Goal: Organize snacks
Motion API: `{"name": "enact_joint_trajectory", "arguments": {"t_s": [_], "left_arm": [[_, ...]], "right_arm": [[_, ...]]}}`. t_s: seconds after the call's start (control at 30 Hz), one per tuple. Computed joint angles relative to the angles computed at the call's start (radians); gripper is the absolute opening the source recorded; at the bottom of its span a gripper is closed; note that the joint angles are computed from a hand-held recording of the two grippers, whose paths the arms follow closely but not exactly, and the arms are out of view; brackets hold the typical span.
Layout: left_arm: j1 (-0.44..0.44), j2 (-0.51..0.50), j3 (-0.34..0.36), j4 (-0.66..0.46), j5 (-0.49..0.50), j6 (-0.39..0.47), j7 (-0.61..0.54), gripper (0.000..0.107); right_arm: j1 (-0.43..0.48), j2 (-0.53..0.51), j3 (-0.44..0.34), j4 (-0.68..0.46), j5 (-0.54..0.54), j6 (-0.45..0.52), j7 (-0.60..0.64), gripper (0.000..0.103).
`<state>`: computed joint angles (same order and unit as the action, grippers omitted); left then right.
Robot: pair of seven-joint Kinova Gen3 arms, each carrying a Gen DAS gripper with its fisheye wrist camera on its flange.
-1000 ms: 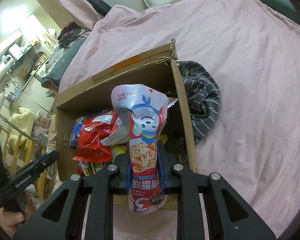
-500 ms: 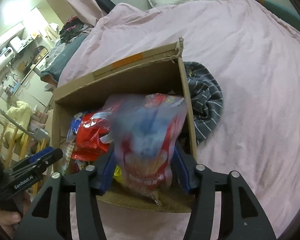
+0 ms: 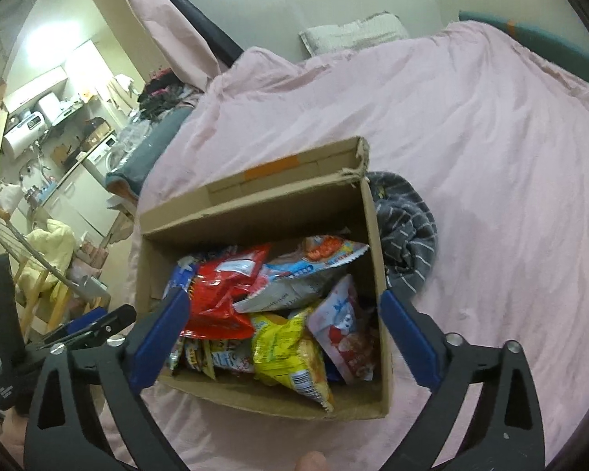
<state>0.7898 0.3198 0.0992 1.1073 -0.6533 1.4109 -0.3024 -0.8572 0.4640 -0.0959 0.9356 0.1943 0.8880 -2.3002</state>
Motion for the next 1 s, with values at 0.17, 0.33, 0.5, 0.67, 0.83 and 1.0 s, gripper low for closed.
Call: {"name": "enact_joint_trajectory", "arguments": {"t_s": [0.17, 0.33, 0.5, 0.67, 0.83, 1.0], "left_arm": [[0.041, -0.031, 0.006, 0.020, -0.065, 0.007, 0.034, 0.074], [0.053, -0.056, 0.030, 0.023, -0.077, 0.043, 0.049, 0.075], [0.095, -0.075, 0.059, 0.030, -0.123, 0.086, 0.072, 0.087], [0.164, -0.084, 0.091, 0.034, -0.198, 0.136, 0.072, 0.098], [0.211, -0.092, 0.118, 0.046, -0.235, 0.173, 0.080, 0.102], [0.240, -0.113, 0.136, 0.101, -0.249, 0.185, 0.145, 0.103]], "right_arm": [[-0.055, -0.019, 0.014, -0.002, 0.062, 0.011, -0.019, 0.103], [-0.117, -0.037, 0.024, -0.017, 0.131, 0.047, -0.050, 0.103], [-0.164, -0.066, 0.022, -0.002, 0.191, 0.086, -0.101, 0.103], [-0.200, -0.104, 0.008, 0.044, 0.249, 0.116, -0.166, 0.103], [-0.243, -0.150, -0.009, 0.119, 0.348, 0.134, -0.261, 0.103], [-0.261, -0.173, -0.041, 0.175, 0.420, 0.158, -0.335, 0.103]]}}
